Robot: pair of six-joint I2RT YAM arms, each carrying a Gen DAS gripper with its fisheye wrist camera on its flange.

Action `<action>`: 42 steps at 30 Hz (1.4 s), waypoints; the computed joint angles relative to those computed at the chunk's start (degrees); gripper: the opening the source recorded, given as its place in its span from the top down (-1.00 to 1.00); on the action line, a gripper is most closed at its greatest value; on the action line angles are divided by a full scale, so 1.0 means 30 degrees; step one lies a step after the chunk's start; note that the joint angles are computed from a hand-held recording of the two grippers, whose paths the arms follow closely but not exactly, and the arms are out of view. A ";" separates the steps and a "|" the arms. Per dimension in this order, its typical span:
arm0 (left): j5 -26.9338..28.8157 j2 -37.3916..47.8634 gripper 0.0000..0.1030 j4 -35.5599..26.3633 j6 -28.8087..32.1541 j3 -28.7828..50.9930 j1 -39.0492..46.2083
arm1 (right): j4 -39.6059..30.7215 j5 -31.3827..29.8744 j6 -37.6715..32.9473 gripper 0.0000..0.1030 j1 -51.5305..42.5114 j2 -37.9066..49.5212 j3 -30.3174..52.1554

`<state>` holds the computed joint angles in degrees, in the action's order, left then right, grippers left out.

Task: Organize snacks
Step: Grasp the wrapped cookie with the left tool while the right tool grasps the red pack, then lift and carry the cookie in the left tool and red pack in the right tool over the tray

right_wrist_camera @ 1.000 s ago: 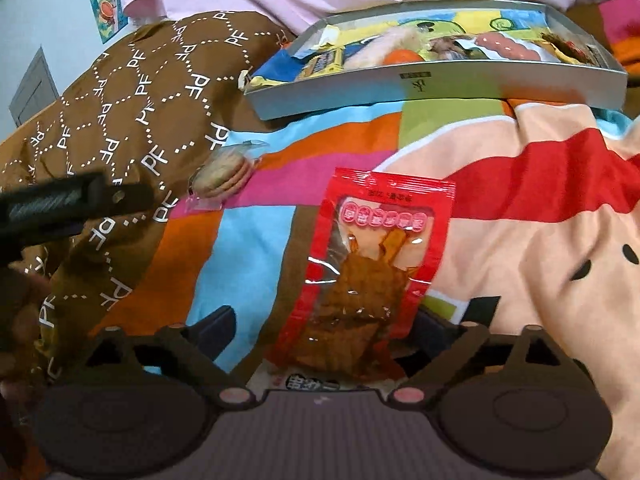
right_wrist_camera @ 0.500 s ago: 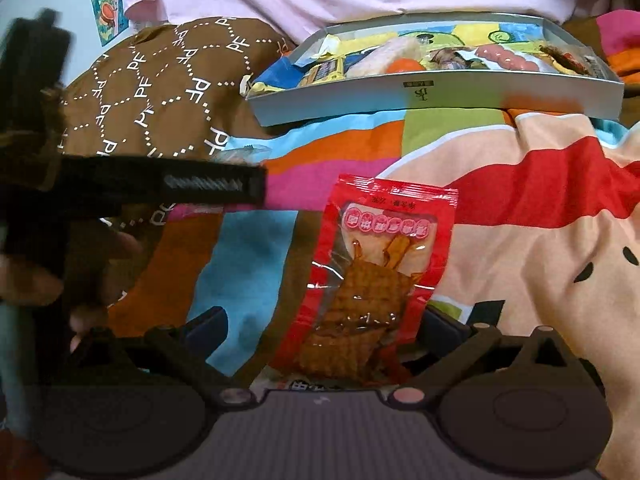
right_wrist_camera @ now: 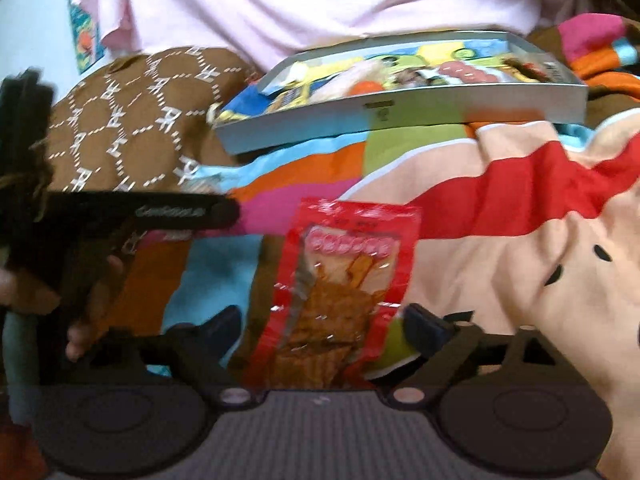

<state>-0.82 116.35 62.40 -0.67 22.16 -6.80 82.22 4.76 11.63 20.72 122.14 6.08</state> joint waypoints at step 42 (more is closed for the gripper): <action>0.0052 -0.0723 0.01 0.0237 -0.4173 -0.1154 -0.0664 | -0.0955 -0.0821 -0.1566 -0.13 0.0059 -0.1334 -0.0157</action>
<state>-0.66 114.19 63.12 -13.19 18.70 -8.79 79.35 2.30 6.93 20.89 118.14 5.61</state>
